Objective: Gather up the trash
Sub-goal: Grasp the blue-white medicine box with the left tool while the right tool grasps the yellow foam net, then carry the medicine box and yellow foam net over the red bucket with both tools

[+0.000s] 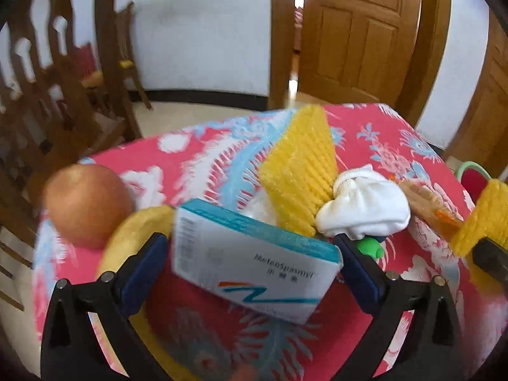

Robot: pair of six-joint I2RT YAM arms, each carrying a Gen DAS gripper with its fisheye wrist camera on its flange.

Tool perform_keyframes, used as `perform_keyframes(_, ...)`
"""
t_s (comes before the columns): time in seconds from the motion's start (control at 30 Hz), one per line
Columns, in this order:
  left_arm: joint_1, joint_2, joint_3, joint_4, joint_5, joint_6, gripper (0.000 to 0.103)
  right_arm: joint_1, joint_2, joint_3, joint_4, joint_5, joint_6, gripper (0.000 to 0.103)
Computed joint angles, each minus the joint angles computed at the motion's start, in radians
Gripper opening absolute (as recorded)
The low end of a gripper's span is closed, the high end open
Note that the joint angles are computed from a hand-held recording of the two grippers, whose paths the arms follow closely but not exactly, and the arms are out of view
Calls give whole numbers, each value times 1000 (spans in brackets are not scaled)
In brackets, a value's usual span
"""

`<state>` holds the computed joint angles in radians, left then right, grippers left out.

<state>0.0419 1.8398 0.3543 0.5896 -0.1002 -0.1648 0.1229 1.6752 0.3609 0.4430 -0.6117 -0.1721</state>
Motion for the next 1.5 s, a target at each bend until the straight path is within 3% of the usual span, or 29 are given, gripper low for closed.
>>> perform_keyframes(0.03, 19, 19, 1, 19, 45, 0, 97, -1, -5, -7, 1, -1, -2, 12)
perform_keyframes(0.1, 19, 24, -27, 76, 43, -11, 96, 1, -15, -13, -5, 2, -9, 12)
perform_keyframes(0.23, 31, -25, -50, 57, 92, -27, 95, 3, -26, -23, 4, 4, -13, 12)
perform_keyframes(0.4, -24, -277, -136, -54, 86, -68, 95, -22, -35, -31, 10, -27, -16, 13)
perform_keyframes(0.53, -150, -486, -154, -193, 16, -109, 96, -63, -40, -30, -1, -69, -16, 13)
perform_keyframes(0.63, -274, -563, -136, -263, -58, -156, 96, -102, -44, -23, -27, -113, -25, 13)
perform_keyframes(0.93, -451, -443, -55, -245, -150, -251, 96, -322, 11, 86, -245, -357, -148, 14)
perform_keyframes(1.27, -607, -257, 55, -190, -199, -330, 96, -585, 102, 221, -499, -466, -369, 14)
perform_keyframes(1.5, -713, -80, 207, -158, -211, -365, 96, -701, 67, 128, -262, -325, -463, 15)
